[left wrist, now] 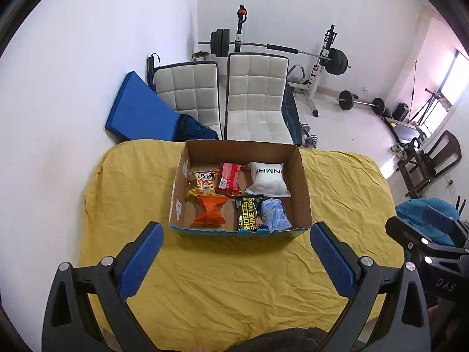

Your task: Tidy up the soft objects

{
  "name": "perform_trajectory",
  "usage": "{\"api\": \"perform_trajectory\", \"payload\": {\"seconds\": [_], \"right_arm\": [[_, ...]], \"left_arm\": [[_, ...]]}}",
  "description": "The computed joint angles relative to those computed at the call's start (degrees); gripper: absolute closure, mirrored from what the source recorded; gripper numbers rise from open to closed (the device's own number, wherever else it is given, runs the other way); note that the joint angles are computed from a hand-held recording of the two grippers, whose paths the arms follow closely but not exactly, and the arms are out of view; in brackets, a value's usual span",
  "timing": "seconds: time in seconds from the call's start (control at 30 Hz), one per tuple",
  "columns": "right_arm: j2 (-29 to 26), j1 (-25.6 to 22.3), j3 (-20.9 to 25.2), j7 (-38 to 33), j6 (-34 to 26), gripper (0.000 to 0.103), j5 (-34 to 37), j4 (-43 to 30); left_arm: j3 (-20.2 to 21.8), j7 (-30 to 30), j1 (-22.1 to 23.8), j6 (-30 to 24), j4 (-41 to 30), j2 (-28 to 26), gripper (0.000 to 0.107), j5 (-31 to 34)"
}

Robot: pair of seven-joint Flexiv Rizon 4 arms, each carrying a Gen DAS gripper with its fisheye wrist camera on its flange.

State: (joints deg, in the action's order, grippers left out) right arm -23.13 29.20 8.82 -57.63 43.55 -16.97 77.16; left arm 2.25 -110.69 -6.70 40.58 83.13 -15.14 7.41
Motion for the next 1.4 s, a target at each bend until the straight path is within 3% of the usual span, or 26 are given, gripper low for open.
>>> {"api": "perform_trajectory", "payload": {"seconds": [0.37, 1.4], "right_arm": [[1.20, 0.17, -0.16, 0.85, 0.37, 0.000, -1.42, 1.12], [2.58, 0.21, -0.49, 2.41, 0.80, 0.000, -4.30, 2.60]], "left_arm": [[0.14, -2.78, -0.83, -1.02, 0.28, 1.48, 0.004, 2.84], [-0.17, -3.68, -0.87, -1.89, 0.20, 1.95, 0.004, 4.19]]}}
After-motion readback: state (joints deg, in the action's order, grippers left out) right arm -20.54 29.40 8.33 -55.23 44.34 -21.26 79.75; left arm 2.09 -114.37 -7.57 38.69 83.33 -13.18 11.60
